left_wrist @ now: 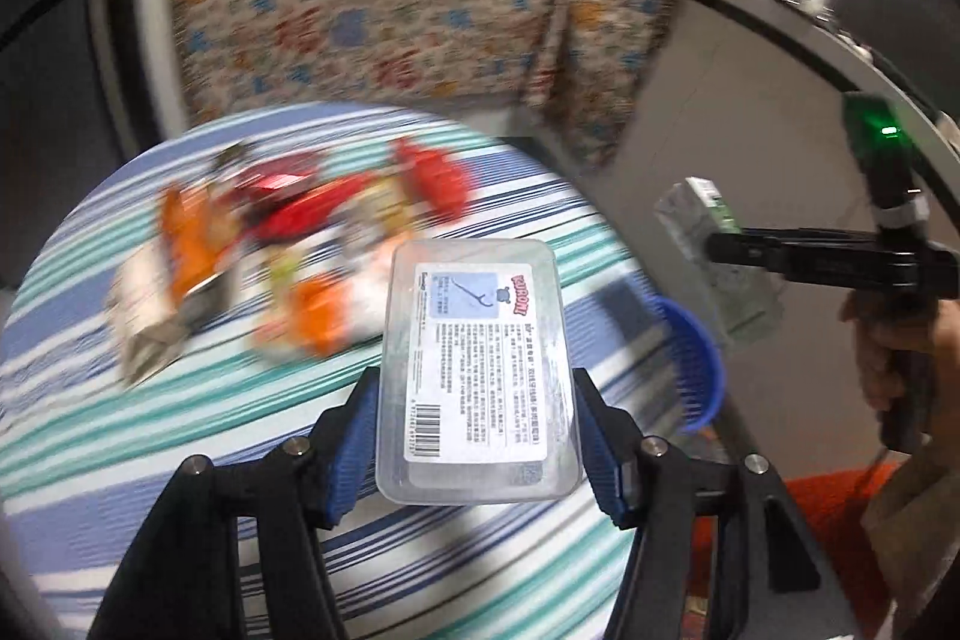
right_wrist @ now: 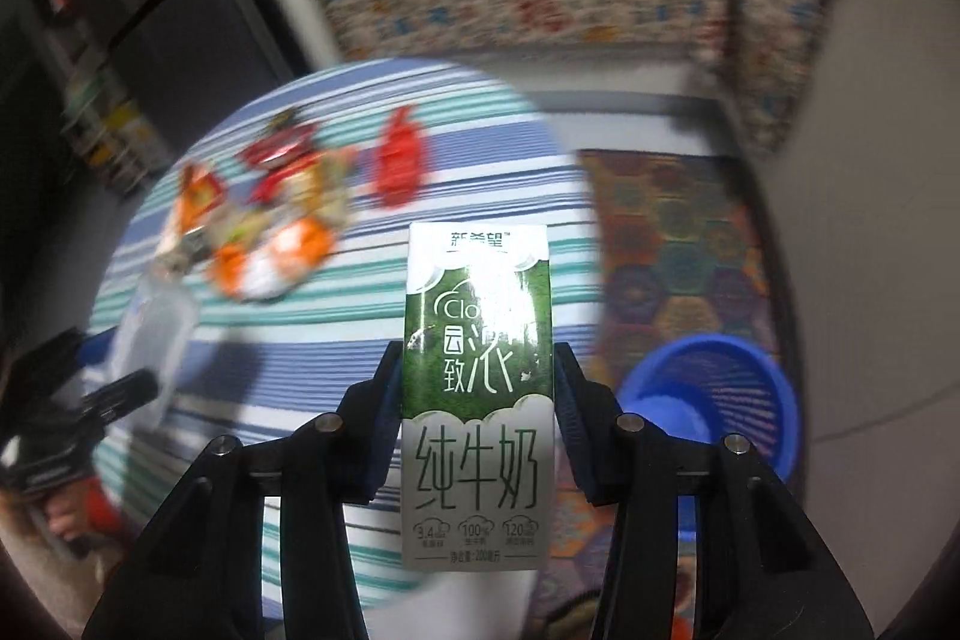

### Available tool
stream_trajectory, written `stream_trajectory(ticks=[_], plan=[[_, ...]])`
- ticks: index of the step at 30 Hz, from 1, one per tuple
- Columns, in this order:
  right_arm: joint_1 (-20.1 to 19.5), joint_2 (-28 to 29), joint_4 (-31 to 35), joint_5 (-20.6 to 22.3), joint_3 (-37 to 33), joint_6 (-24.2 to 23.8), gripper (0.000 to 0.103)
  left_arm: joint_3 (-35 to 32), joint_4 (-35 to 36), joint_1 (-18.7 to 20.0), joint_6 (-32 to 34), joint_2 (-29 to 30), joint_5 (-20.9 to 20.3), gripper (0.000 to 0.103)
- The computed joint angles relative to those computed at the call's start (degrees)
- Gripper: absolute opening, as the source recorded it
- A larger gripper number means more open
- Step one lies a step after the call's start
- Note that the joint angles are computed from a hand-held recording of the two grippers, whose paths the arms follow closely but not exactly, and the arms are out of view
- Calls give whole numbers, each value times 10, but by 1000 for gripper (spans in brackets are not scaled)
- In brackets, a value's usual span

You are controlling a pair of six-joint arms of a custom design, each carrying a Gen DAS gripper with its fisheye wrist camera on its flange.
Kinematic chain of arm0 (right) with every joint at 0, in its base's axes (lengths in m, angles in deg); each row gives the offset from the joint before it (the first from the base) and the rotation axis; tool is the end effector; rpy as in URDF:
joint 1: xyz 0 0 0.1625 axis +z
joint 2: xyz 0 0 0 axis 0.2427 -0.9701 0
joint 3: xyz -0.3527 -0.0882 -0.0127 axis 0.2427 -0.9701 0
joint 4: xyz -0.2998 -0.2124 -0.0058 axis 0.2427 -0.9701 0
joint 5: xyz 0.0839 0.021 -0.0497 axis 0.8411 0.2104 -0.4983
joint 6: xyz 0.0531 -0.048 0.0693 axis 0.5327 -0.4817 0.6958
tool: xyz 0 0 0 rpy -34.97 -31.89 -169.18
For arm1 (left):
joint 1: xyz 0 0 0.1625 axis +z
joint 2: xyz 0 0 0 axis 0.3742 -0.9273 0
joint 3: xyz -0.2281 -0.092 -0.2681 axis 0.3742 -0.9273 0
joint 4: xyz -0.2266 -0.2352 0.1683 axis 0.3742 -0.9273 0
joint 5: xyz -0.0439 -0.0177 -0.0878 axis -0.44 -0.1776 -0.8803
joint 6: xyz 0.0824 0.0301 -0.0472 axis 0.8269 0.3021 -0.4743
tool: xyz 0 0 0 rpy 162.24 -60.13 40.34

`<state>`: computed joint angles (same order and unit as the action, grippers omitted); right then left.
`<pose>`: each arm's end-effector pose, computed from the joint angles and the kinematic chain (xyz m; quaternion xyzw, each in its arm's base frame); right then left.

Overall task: Collect trash
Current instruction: 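Carry both items over the blue wastebasket and open both grippers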

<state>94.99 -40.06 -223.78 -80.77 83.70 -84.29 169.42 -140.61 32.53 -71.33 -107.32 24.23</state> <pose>0.2732 -0.5959 0.1343 0.0340 -0.8997 0.3031 0.3122 -0.2000 -0.5849 0.2355 0.3397 0.9028 -0.1887 0.1842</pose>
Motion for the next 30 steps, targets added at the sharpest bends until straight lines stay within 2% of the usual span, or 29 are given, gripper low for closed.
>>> stream_trajectory(ticks=[2,8,13,19,23,30], plan=[[-13,-35,-20,-33,38,3,48,-15,0,-17,0,28,-18,61],[-67,-112,-63,-60,120,5,48,-78,1,-57,3,131,-56,61],[-116,-146,-115,-46,163,-12,48,-136,3,-65,-13,225,-80,61],[-167,-168,-189,-8,210,-36,48,-209,11,-62,-10,321,-93,61],[-197,-188,-202,15,232,-29,48,-247,16,-61,-9,367,-101,61],[-223,-203,-223,51,246,-25,49,-305,31,-53,-9,425,-103,61]])
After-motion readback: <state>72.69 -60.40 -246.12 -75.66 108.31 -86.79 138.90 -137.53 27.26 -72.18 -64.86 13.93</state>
